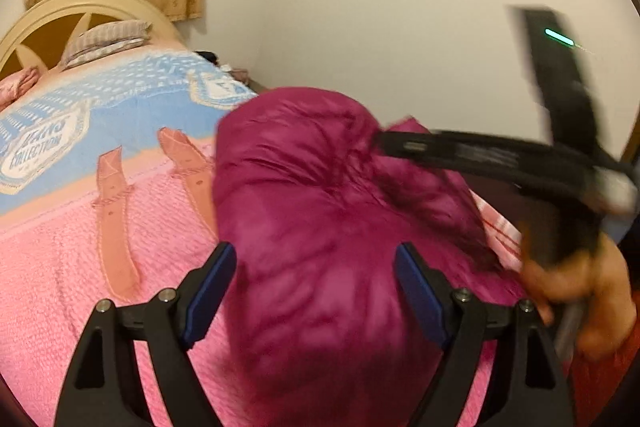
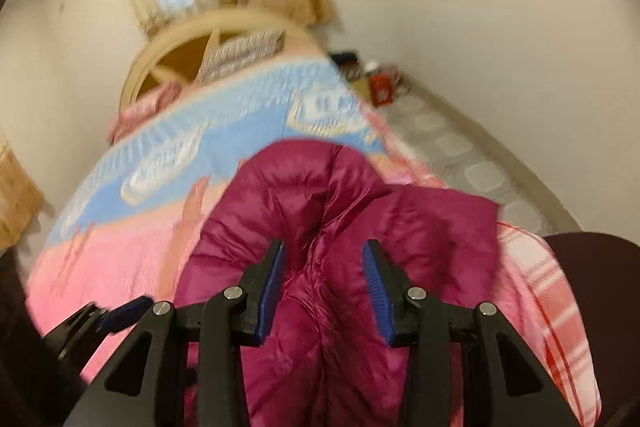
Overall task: Fold large clothes
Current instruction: 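Lower the folded jacket onto the bed and open both grippers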
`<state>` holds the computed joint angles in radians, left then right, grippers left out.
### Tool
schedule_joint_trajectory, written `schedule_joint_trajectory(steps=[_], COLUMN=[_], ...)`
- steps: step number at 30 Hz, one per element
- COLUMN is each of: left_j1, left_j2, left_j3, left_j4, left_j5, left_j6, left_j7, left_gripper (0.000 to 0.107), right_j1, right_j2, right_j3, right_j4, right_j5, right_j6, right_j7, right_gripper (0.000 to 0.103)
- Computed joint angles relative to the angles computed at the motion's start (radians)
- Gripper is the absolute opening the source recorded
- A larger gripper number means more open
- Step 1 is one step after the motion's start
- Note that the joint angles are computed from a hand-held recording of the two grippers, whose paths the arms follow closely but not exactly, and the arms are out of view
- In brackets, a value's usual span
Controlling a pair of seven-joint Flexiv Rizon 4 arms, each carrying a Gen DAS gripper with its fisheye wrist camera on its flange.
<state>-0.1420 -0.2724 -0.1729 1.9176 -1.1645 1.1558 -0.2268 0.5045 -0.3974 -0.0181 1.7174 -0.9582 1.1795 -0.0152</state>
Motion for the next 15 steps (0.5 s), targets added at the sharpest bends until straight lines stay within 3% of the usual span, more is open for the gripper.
schedule_joint_trajectory(steps=[3, 5, 9, 13, 15], left_j1=[-0.021, -0.017, -0.025, -0.048, -0.058], left_j2=[-0.002, 0.007, 0.022, 0.011, 0.015], left_j3=[-0.005, -0.015, -0.018, -0.019, -0.017], left_j4=[0.027, 0.038, 0.054, 0.061, 0.069], left_j5=[0.028, -0.002, -0.047, -0.113, -0.132], left_j6=[0.046, 0.048, 0.037, 0.075, 0.090], left_j7=[0.017, 0.056, 0.134, 0.213, 0.245], left_gripper=[0.085, 0.085, 0.086, 0.095, 0.096], right_j1=[-0.009, -0.007, 0.013, 0.026, 0.022], right_j2=[-0.022, -0.007, 0.049, 0.087, 0.090], right_j3=[0.029, 0.017, -0.028, -0.021, 0.000], right_j4=[-0.022, 0.024, 0.154, 0.225, 0.232], right_j5=[0.092, 0.096, -0.065, -0.234, -0.269], right_j6=[-0.085, -0.085, -0.059, -0.133, -0.177], right_j7=[-0.082, -0.036, 0.205, 0.461, 0.502], right_gripper=[0.041, 0.040, 0.039, 0.038, 0.038])
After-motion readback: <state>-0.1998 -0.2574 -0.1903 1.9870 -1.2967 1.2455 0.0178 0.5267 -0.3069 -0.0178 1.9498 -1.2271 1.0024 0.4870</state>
